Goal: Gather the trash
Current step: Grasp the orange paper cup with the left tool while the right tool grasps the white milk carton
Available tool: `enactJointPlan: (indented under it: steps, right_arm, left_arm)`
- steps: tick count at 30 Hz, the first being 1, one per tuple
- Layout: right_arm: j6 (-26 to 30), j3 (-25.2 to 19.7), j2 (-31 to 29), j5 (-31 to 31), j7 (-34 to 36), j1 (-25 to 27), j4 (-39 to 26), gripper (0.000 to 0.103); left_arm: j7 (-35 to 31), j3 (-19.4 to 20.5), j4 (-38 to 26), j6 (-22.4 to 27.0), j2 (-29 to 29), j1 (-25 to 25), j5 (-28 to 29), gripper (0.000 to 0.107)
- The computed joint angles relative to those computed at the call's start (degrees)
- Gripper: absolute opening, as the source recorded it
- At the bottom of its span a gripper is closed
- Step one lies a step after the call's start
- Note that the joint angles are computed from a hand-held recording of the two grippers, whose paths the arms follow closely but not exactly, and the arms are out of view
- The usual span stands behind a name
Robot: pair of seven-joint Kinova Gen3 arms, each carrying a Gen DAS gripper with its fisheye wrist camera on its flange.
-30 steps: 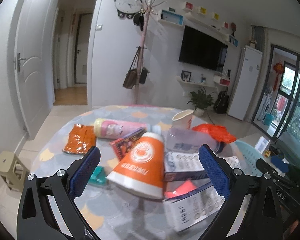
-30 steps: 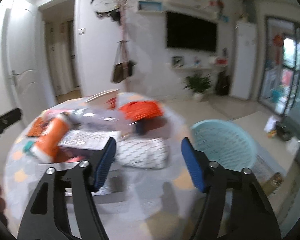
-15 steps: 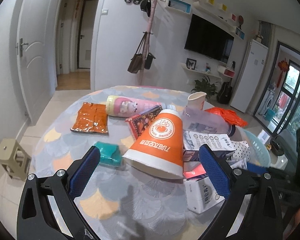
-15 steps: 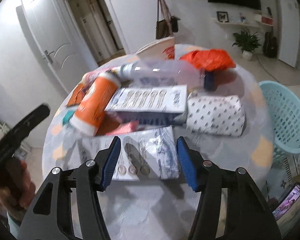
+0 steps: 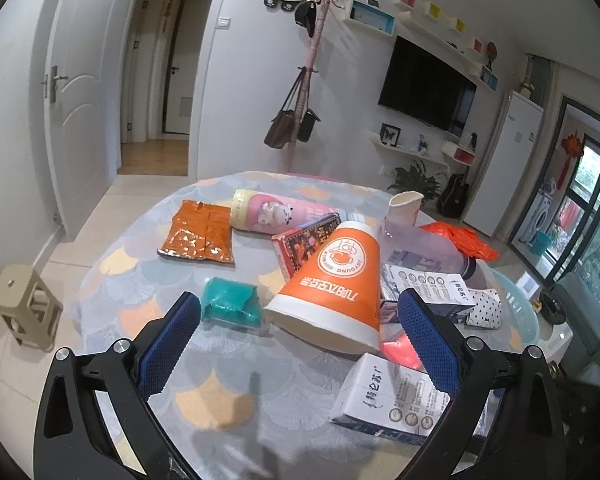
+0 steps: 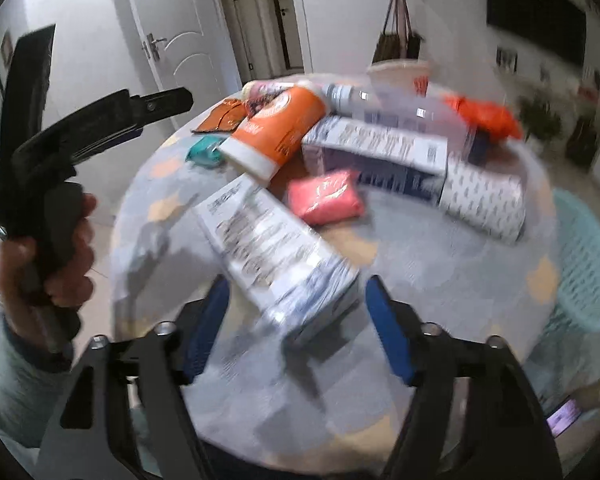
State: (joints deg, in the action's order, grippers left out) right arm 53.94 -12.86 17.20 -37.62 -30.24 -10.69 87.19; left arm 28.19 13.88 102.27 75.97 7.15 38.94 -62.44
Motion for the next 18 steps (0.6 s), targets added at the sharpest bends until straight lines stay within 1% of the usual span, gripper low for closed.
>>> enactJointPlan:
  steps: [1,2,4,5,7,8,9,10,11,12,13,14,17,18]
  right_arm:
    - [0.14,-1.43,0.76,0.15,1.24,0.6,-0.78,0.07]
    - [0.85,-1.8,1.81,0.52,1.99,0.35,-2.08,0.071]
    - [3.18,-1.3,4.03,1.84,3.18,-1.55,-4.89,0.074]
    - [3.48,-1.46,4.47,2.38,3.33,-1.98,-5.46,0.074]
    - [2.9,-1.45,5.8,3.8,2.68,-3.37,-6.4,0.074]
    - [3.4,-1.56,6.51,4.19,2.33,-3.59,-7.06,0.073]
    - [3.99,-1.88,6.98,4.17,2.55,-3.42,-7.49,0.073]
    - [3.91,-2.33,6.92,3.65,3.46,-2.86,-7.14,0.068]
    - [4.26,-2.62,6.91,3.31,4.35,-2.4,-7.01,0.061]
    - [5.42,-3.32,6.86,3.32,5.31,-1.48,-7.02,0.058]
    - [5.65,-2.95,6.41,2.82,6.34,-1.32,-6.47,0.053]
    - [4.94,-2.97,5.49,2.25,7.81,-0.72,-5.05,0.051]
    - [1.88,-2.19,2.81,0.27,11.11,0.59,-0.55,0.05]
    - [1.69,-1.88,2.13,-0.34,11.47,1.69,0.43,0.05]
  left_arm:
    - [-0.15,-0.06,0.25,-0.45,-0.32,-0.17,0.07,0.095]
    - [-0.33,-0.17,0.62,-1.33,-0.86,-0.55,0.37,0.095]
    - [-1.46,-0.34,1.55,-4.29,-2.21,-1.85,1.24,0.095]
    - [-2.27,-0.31,1.75,-5.57,-2.64,-2.53,1.76,0.095]
    - [-4.79,-2.03,2.37,-9.1,-3.65,-2.84,3.0,0.095]
    - [-6.28,-1.87,2.79,-11.43,-4.24,-4.2,3.48,0.095]
    - [-8.07,-0.92,2.98,-13.76,-4.73,-6.62,4.45,0.095]
    - [-9.05,-0.66,3.43,-16.09,-5.14,-8.17,4.96,0.095]
    - [-10.06,-1.46,3.92,-18.42,-5.56,-8.73,5.5,0.095]
    - [-11.76,-1.8,4.13,-20.75,-5.88,-10.0,6.62,0.095]
    - [-13.62,-2.02,3.88,-22.26,-5.74,-11.1,7.91,0.095]
    - [-15.9,-2.29,3.36,-23.42,-5.38,-12.14,9.2,0.095]
    - [-21.56,-3.84,2.66,-28.06,-4.59,-14.3,12.26,0.093]
    - [-23.89,-3.89,2.41,-29.9,-4.22,-15.69,14.0,0.093]
